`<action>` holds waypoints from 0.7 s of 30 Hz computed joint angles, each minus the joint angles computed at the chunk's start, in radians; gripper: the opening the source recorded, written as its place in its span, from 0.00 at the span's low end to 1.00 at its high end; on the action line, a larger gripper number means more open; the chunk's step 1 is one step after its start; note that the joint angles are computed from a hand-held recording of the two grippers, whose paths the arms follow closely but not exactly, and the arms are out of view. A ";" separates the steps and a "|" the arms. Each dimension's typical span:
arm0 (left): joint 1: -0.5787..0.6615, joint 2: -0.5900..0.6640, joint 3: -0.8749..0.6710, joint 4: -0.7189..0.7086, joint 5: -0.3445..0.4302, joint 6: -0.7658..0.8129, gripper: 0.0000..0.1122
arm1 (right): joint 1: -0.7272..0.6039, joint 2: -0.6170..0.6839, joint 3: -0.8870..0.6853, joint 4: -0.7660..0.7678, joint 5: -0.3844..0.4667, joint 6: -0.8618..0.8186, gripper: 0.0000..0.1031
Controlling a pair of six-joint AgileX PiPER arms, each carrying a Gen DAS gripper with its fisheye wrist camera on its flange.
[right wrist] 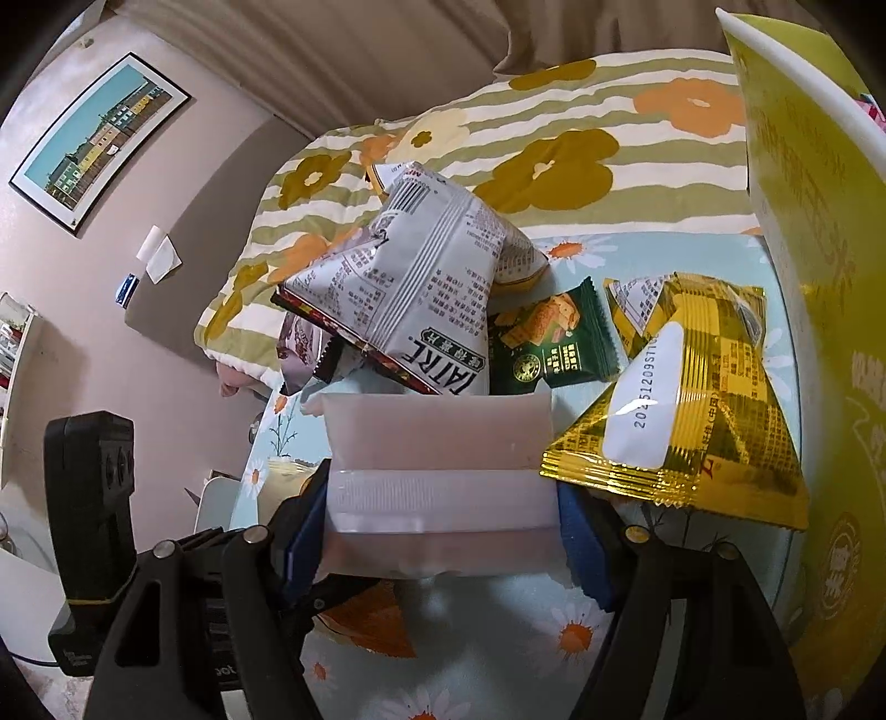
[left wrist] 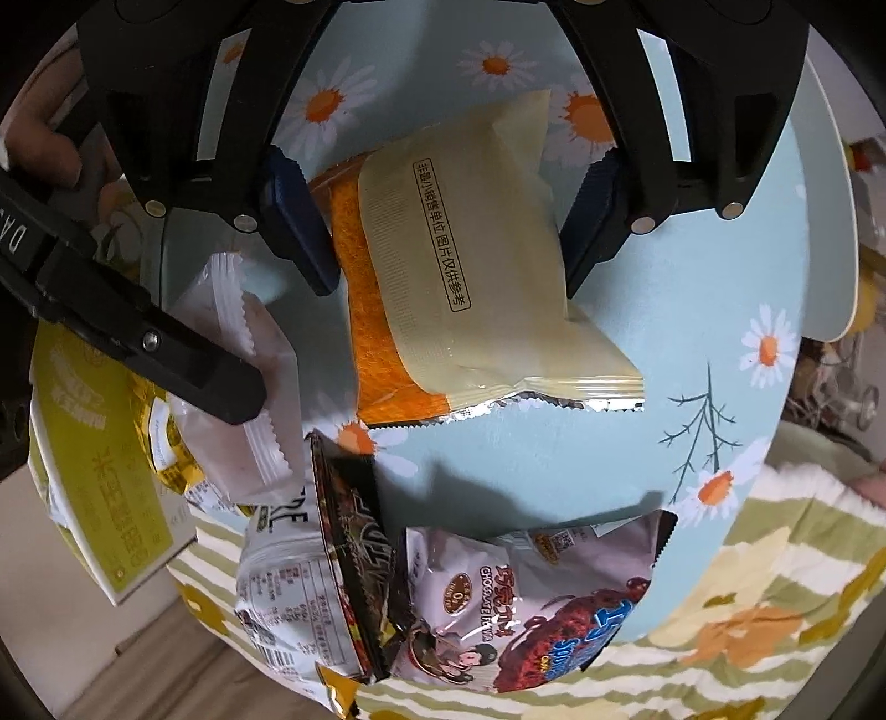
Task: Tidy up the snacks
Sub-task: 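Grasp the cream bread packet with the left tool while the right tool grasps the pink packet, then lift both packets and carry them over the cardboard box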
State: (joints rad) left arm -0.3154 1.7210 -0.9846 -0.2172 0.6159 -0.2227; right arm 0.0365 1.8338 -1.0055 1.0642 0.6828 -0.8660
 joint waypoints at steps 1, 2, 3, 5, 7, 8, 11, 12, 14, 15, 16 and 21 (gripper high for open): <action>0.000 -0.006 0.006 -0.003 -0.001 0.002 0.64 | 0.001 -0.003 0.001 -0.005 -0.001 0.006 0.68; 0.008 -0.013 0.016 -0.018 -0.004 0.023 0.61 | 0.003 -0.007 0.003 -0.012 -0.003 0.012 0.68; 0.016 -0.019 0.024 -0.037 -0.005 0.045 0.61 | 0.005 -0.012 0.005 -0.016 -0.006 0.016 0.68; 0.038 -0.031 0.039 -0.078 -0.004 0.093 0.59 | 0.013 -0.025 0.011 -0.024 -0.013 0.029 0.68; 0.052 -0.044 0.053 -0.082 -0.001 0.112 0.59 | 0.021 -0.041 0.020 -0.024 -0.024 0.038 0.68; 0.059 -0.053 0.061 -0.083 -0.001 0.119 0.59 | 0.024 -0.048 0.023 -0.026 -0.027 0.044 0.68; 0.094 -0.090 0.081 -0.117 0.012 0.178 0.58 | 0.041 -0.085 0.037 -0.037 -0.041 0.079 0.68; 0.101 -0.109 0.084 -0.115 0.018 0.188 0.58 | 0.046 -0.099 0.042 -0.041 -0.047 0.091 0.68; 0.112 -0.144 0.083 -0.111 0.038 0.206 0.58 | 0.059 -0.140 0.058 -0.054 -0.063 0.122 0.68; 0.117 -0.159 0.079 -0.109 0.048 0.214 0.58 | 0.064 -0.162 0.065 -0.061 -0.069 0.141 0.68; 0.124 -0.176 0.072 -0.110 0.061 0.228 0.58 | 0.068 -0.178 0.070 -0.068 -0.072 0.157 0.68; 0.164 -0.240 0.000 -0.126 0.146 0.319 0.58 | 0.090 -0.300 0.093 -0.145 -0.098 0.305 0.68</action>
